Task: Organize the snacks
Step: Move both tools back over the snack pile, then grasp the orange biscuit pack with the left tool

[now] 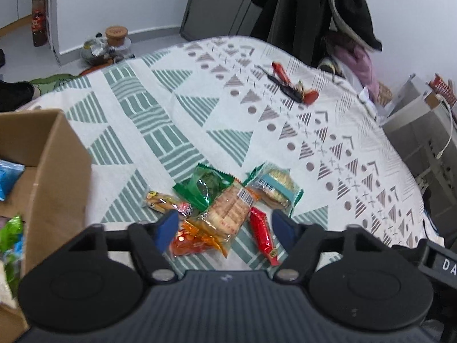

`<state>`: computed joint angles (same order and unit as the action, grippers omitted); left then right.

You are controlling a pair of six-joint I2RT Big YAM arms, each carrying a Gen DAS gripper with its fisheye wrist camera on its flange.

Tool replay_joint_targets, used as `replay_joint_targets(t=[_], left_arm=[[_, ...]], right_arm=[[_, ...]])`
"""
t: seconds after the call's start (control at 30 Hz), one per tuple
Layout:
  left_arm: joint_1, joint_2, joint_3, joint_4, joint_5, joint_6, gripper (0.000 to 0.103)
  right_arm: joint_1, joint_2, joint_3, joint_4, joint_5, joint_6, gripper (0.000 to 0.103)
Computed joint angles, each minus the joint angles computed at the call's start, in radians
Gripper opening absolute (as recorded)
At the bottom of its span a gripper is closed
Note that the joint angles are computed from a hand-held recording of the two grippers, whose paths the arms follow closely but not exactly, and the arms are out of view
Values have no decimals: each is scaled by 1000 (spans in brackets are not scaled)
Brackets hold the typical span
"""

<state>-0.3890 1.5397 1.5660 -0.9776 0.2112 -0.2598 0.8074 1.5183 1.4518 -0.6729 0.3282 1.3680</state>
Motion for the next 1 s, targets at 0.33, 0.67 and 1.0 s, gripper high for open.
replay_joint_targets(t=[0.33, 0.67, 1.0], left_arm=[[-23, 93, 47, -32, -16, 100, 58], [-32, 141, 52, -43, -55, 159, 42], [14, 88, 29, 19, 5, 97, 33]], right_arm=[[-25, 53, 35, -46, -40, -8, 58], [-34, 102, 80, -90, -63, -20, 57], [-39, 155, 128, -89, -59, -55, 57]])
